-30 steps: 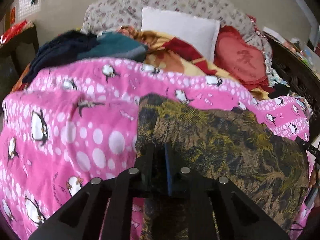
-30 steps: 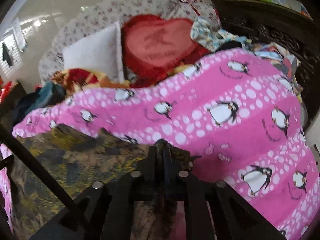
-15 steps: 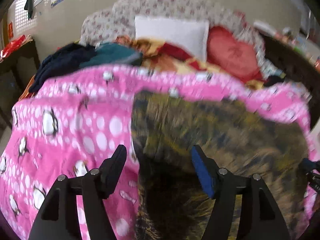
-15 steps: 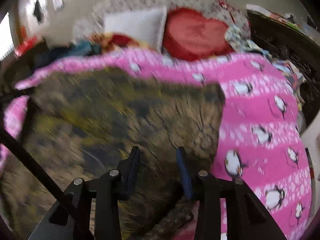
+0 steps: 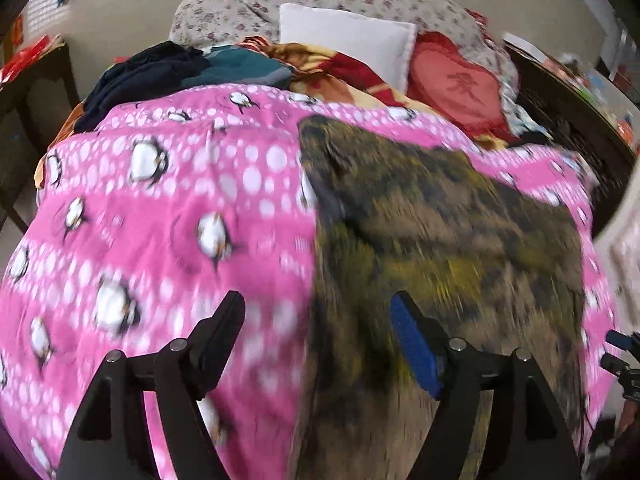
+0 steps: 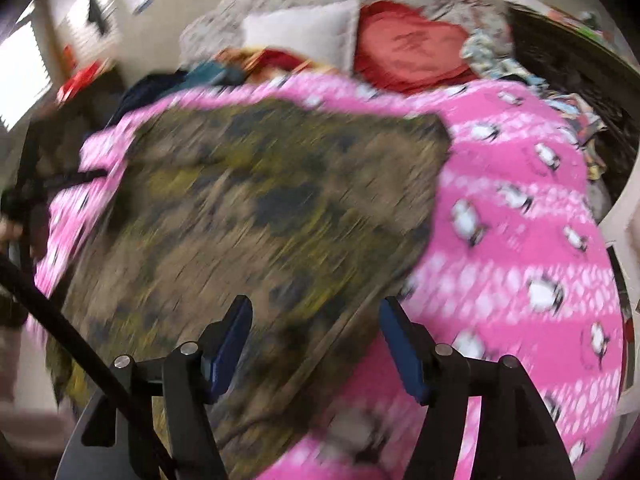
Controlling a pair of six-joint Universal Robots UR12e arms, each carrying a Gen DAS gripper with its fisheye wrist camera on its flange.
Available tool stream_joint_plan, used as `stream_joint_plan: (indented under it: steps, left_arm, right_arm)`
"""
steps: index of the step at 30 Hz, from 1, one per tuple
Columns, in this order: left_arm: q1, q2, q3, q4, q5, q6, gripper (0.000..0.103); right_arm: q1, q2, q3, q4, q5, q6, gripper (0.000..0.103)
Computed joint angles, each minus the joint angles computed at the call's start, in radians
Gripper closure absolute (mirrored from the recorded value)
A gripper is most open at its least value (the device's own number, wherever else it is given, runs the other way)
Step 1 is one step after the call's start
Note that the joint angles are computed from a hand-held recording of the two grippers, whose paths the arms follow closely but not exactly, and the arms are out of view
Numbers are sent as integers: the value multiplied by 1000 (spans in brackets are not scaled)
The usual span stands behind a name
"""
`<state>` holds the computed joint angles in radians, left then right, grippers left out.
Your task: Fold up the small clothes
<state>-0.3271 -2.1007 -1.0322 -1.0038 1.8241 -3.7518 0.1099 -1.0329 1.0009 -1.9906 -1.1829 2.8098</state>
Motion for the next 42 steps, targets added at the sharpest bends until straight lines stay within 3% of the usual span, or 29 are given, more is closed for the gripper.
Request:
stream_joint_plan:
  steps: [3, 7, 8, 11, 13, 17, 21, 24, 26, 28, 30, 31, 32, 36, 42]
  left_arm:
    - [-11, 59, -86, 33, -35, 23, 22]
    - [-28, 116, -167, 14, -47, 47, 21]
    - [-29, 126, -182, 5, -54, 44, 21]
    - [-33, 153, -227, -20, -99, 23, 21]
    - [-38, 167, -251, -20, -115, 16, 21]
    - [-48, 190, -285, -11, -128, -12, 21]
    - [-55, 202, -296, 6, -129, -30, 21]
    - [-61, 208, -309, 30, -142, -31, 21]
    - [-62, 208, -313, 38, -167, -40, 21]
    - [-63, 210, -315, 35, -189, -56, 21]
    - [-67, 214, -320, 40, -207, -65, 21]
    - [-71, 217, -322, 42, -206, -61, 21]
    - [-76, 219, -324, 46, -200, -50, 21]
    - [-96, 221, -329, 39, -180, -11, 18]
    - [-130, 198, -304, 7, -146, 58, 18]
  right_arm:
    - [-7, -53, 65, 78, -3, -47, 33]
    - [-3, -128, 154, 141, -190, -124, 33]
    - [-12, -147, 175, 138, -182, -121, 32]
    - [-52, -185, 227, 138, 2, -52, 19]
    - [-47, -192, 258, 133, 62, -25, 19]
    - [-17, -205, 302, 94, 93, -37, 20]
    - [-2, -233, 319, 59, 115, -111, 22]
    - [11, -241, 317, 120, 124, -169, 34]
    - [24, -251, 341, 92, 100, -199, 36]
    - [30, -251, 352, 97, 126, -226, 37]
    - [40, -246, 357, 96, 106, -245, 60]
    - [54, -249, 372, 61, 50, -260, 85]
    - [62, -254, 386, 24, 2, -275, 91]
    - [31, -274, 399, 8, 47, -289, 94]
    - [-39, -313, 438, -76, 94, -144, 96]
